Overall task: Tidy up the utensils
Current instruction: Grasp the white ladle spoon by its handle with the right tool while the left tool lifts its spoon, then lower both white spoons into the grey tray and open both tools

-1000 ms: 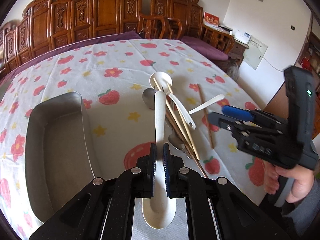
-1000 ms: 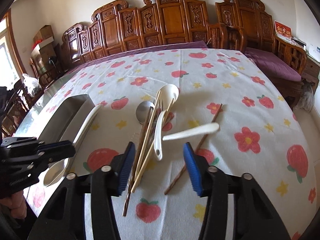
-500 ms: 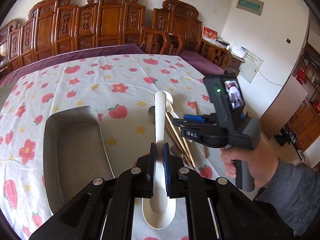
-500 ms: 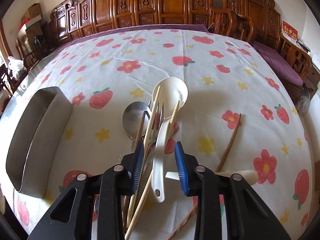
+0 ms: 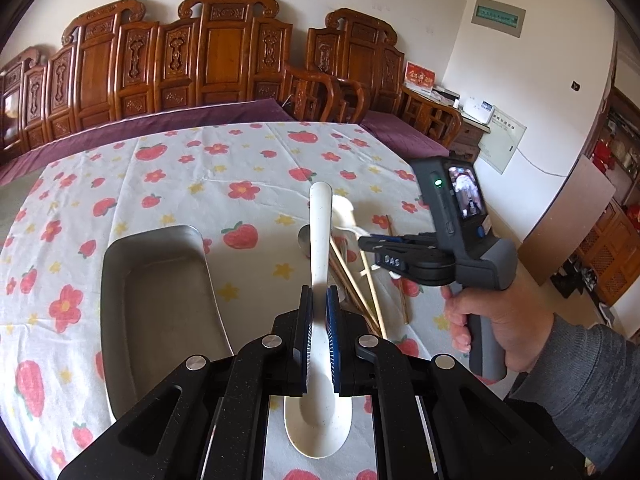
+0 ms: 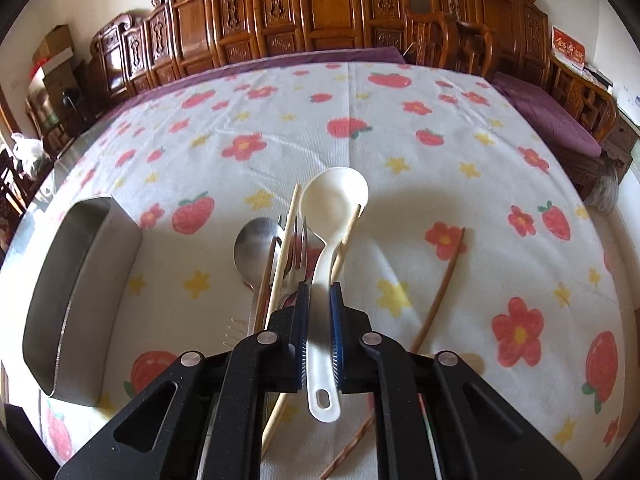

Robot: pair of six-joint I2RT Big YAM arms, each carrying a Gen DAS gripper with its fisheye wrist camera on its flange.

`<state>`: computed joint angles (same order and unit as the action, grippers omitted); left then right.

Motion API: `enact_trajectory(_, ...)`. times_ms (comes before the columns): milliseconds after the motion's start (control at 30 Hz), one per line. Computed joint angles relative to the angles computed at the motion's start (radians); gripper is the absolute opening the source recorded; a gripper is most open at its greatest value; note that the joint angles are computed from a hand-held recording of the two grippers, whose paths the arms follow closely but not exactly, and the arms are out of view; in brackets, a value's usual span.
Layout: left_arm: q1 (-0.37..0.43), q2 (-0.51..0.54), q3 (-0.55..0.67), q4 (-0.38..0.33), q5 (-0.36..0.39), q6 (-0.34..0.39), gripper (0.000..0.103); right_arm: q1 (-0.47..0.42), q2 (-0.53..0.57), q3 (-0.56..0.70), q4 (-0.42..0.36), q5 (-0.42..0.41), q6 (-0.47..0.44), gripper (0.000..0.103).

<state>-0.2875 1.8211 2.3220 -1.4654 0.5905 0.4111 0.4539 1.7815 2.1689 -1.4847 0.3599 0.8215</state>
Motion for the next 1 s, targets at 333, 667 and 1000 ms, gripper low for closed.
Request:
enact_trajectory(333, 0.029, 0.047, 0.121, -0.034, -0.021, -0.038, 0.006, 0.002, -0.061, -0.005, 0.056, 0.025, -0.044, 0.011)
enact_trajectory(667, 0.050, 0.117, 0.242, -0.075, -0.052, -0.042, 0.006, -0.003, -0.056, 0.036, 0.086, 0.044, -0.061, 0.011)
enact_trajectory(1000, 0.078, 0.264, 0.400, -0.133, -0.158, -0.055, 0.006, 0.078, -0.012, 0.145, 0.095, 0.029, -0.097, 0.012)
